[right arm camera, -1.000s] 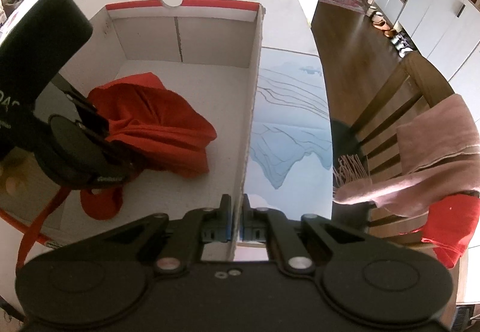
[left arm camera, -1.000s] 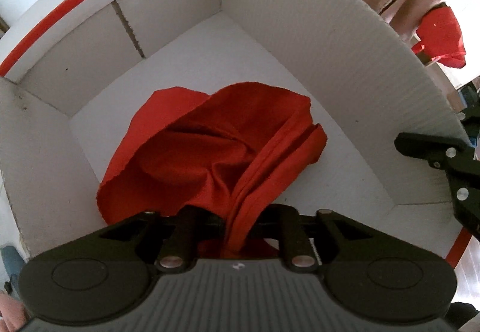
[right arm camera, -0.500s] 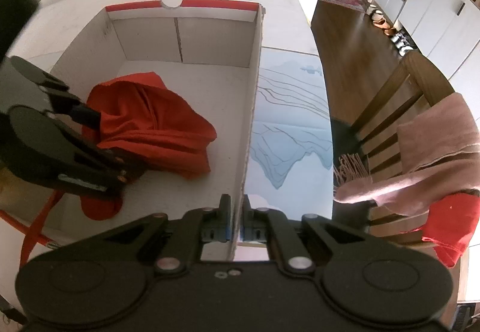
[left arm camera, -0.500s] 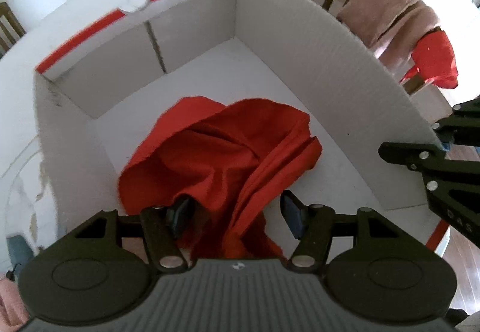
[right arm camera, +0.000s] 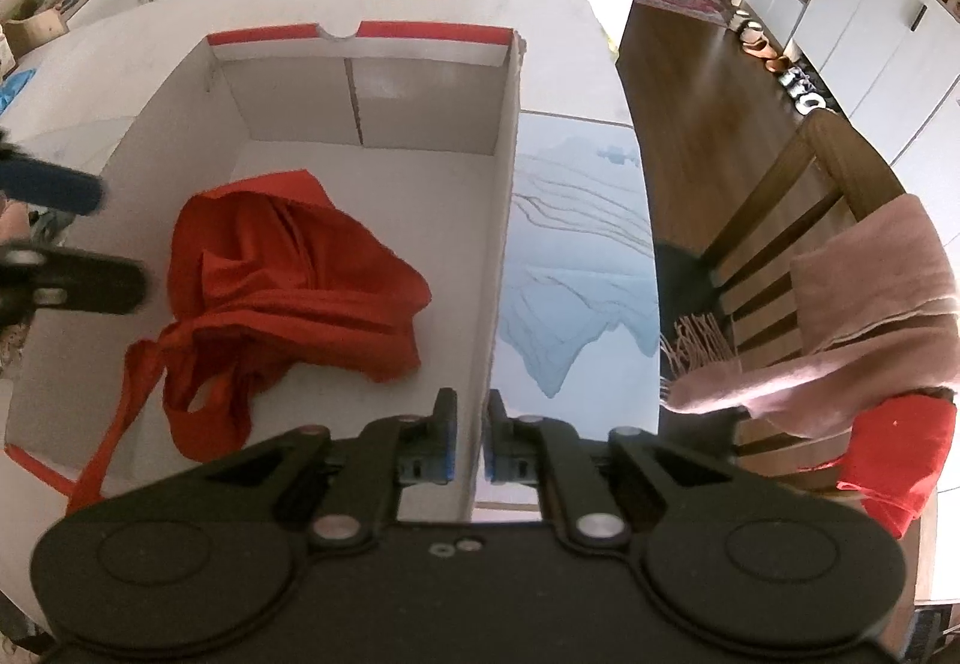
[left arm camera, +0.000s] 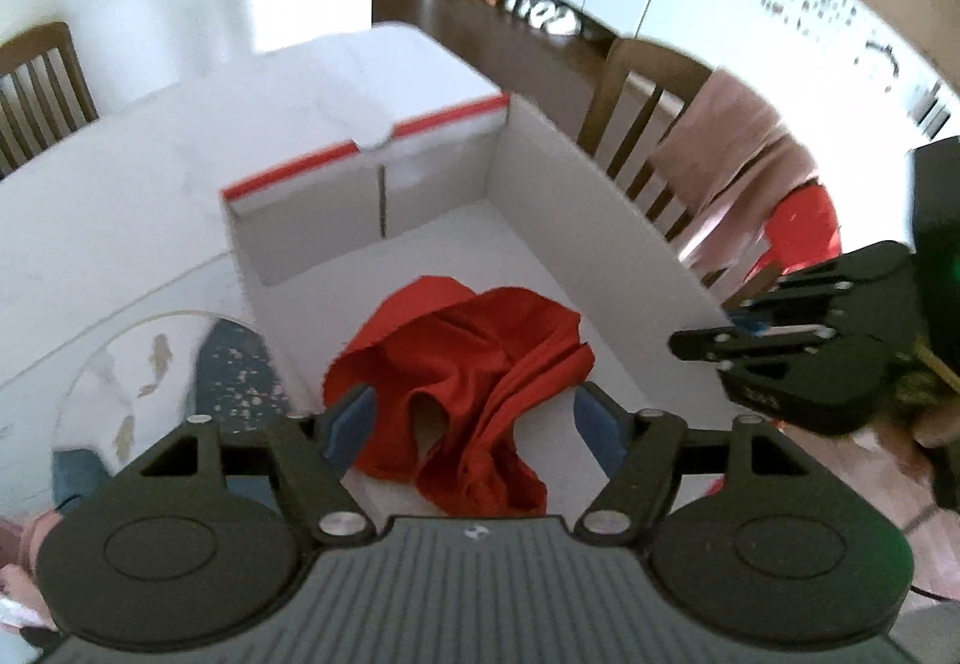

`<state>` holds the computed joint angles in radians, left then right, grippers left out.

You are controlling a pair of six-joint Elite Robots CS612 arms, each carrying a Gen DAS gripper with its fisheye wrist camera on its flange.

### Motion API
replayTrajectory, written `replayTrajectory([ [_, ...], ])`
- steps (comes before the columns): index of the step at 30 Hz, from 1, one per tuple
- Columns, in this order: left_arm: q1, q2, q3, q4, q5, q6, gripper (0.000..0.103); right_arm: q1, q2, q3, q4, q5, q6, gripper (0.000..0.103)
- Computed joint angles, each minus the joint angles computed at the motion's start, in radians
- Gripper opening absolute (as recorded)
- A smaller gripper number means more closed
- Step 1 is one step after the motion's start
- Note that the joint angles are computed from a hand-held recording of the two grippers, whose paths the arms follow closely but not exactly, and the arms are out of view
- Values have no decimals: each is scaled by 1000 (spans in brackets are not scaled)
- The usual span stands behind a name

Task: Organize objects
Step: 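Carry the red bag into the cardboard box and open the left gripper, then move the left gripper back to the pile and grasp the pink fuzzy ball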

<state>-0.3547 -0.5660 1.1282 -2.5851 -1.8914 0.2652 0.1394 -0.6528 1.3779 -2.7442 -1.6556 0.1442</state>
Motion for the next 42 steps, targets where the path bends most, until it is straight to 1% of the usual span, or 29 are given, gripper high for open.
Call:
replayTrajectory([
  [4,28,-37,63,-83,-14,-44,73,-3,2,-10,13,8,2,6],
  [7,47,-59,105,-127,0,-90,73,-7,5,-22,32,18,1,5],
  [12,73,-96,186,-164,66,-133,73,-10,8,-33,48,23,-24,4],
  [16,90,-126,256,-193,103,-168,73,-10,9,-37,54,24,-40,4],
  [20,112,-140,299,-218,132,-240,73,-12,9,-36,51,29,-38,3],
  [24,131,-146,321,-228,186,-275,73,-8,12,-43,57,15,-44,3],
  [27,148,-142,321,-232,223,-271,73,-8,13,-45,64,15,-37,3],
  [30,164,-133,306,-213,257,-256,73,-8,12,-46,69,11,-30,3],
  [33,183,-117,273,-149,283,-253,73,-5,13,-50,80,4,-18,3],
  [35,197,-112,259,-93,277,-247,73,-5,13,-53,86,0,-5,3],
  [37,206,-112,258,-59,250,-214,73,-3,13,-54,91,-5,4,3],
  [40,208,-110,262,-30,238,-148,73,-1,14,-59,101,-13,21,3],
  [42,206,-102,260,-17,247,-125,73,2,15,-62,108,-23,26,3],
])
